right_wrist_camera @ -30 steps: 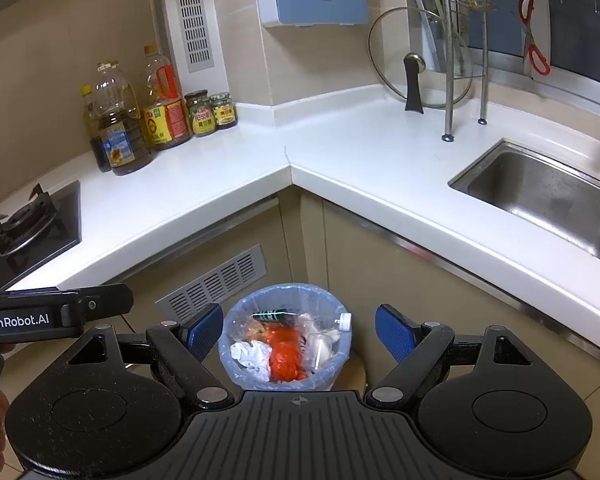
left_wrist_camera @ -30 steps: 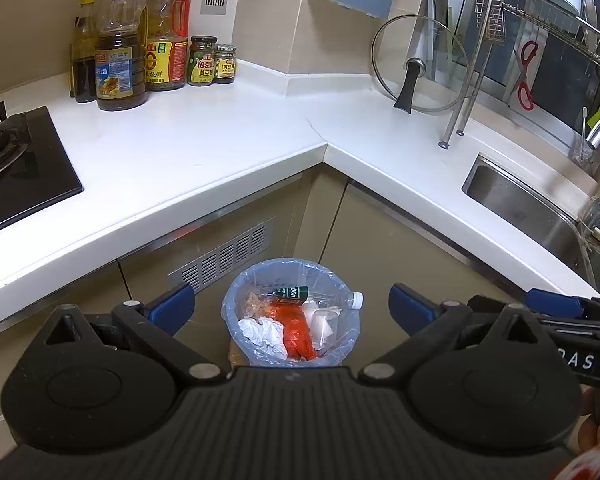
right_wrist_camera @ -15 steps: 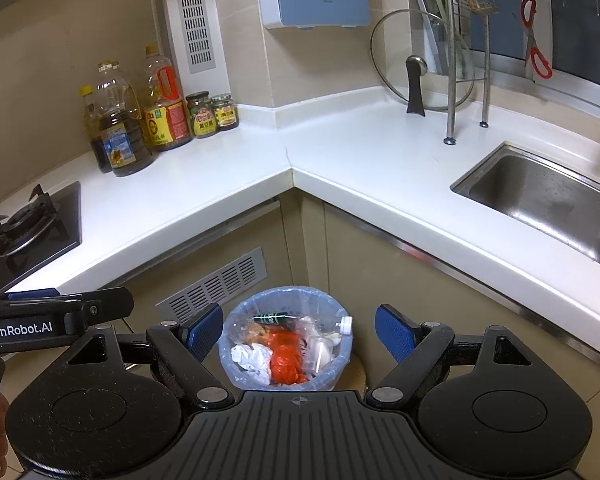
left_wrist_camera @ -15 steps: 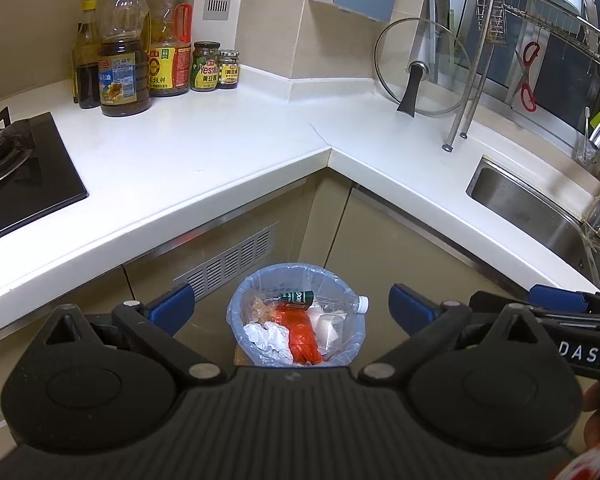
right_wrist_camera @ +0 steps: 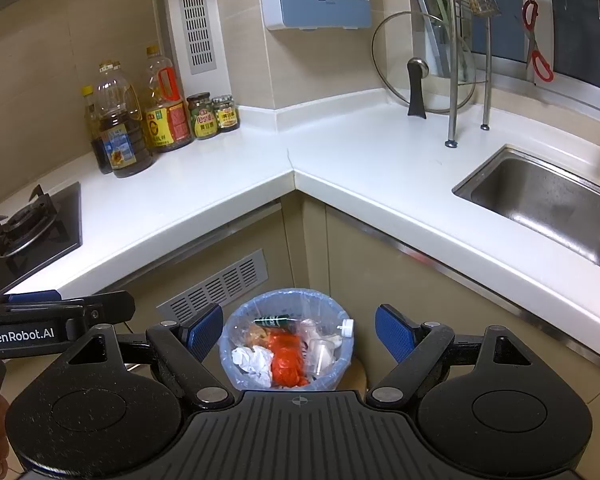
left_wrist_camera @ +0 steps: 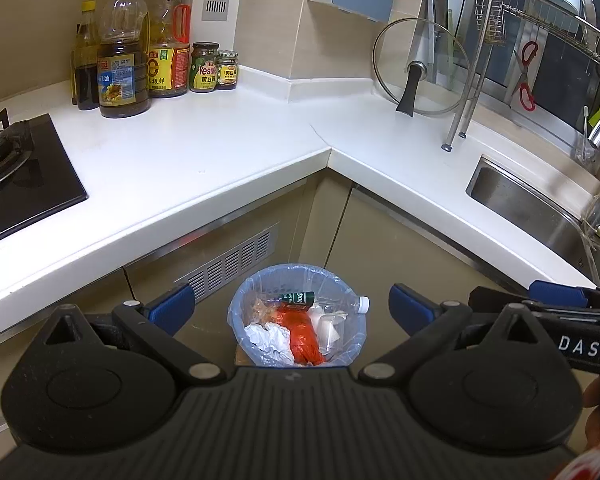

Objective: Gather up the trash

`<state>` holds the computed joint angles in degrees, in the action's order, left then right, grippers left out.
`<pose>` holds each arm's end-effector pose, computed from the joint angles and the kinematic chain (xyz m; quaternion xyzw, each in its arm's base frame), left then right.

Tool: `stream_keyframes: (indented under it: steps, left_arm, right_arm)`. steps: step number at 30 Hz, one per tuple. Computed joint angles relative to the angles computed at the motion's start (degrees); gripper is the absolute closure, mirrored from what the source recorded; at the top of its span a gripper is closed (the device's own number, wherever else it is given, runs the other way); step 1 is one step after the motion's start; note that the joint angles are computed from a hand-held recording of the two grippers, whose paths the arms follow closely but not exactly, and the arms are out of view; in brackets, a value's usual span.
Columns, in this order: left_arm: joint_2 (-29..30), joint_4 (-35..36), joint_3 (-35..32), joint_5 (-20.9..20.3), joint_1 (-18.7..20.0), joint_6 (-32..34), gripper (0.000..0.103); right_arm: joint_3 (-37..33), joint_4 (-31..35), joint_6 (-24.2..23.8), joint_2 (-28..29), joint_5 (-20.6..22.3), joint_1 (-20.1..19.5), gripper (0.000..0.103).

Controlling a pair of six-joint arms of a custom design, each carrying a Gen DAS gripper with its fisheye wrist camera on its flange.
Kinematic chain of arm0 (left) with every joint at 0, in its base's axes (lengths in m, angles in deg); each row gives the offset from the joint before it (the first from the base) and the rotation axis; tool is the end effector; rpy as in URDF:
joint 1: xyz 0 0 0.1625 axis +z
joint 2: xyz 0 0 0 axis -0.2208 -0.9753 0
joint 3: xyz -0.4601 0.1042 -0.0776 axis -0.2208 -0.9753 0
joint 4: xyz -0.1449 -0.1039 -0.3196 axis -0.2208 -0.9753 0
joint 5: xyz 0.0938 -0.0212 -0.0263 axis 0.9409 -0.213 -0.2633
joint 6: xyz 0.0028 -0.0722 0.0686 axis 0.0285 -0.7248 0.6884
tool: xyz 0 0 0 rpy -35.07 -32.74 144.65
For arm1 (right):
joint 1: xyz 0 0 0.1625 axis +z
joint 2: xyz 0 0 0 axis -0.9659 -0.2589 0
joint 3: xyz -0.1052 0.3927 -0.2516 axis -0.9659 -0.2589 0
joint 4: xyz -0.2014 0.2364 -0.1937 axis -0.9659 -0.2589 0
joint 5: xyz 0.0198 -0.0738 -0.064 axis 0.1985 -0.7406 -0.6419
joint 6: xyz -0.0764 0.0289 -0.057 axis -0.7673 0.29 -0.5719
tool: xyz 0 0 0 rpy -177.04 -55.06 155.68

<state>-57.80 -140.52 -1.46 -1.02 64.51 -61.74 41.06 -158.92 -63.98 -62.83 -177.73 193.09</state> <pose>-0.3215 -0.7338 0.4568 0.1950 0.8713 -0.3771 0.2463 0.4702 -0.7324 0.3400 0.1804 -0.8720 0.3715 0.2629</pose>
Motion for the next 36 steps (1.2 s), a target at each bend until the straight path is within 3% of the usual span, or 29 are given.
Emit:
stream_keyframes:
  steps: [36]
  left_arm:
    - [0.2,-0.6,0.1,0.1,-0.2,0.1,0.001]
  right_arm:
    - [-1.6,1.2,-0.2,0.4,0.3,-0.2,0.02]
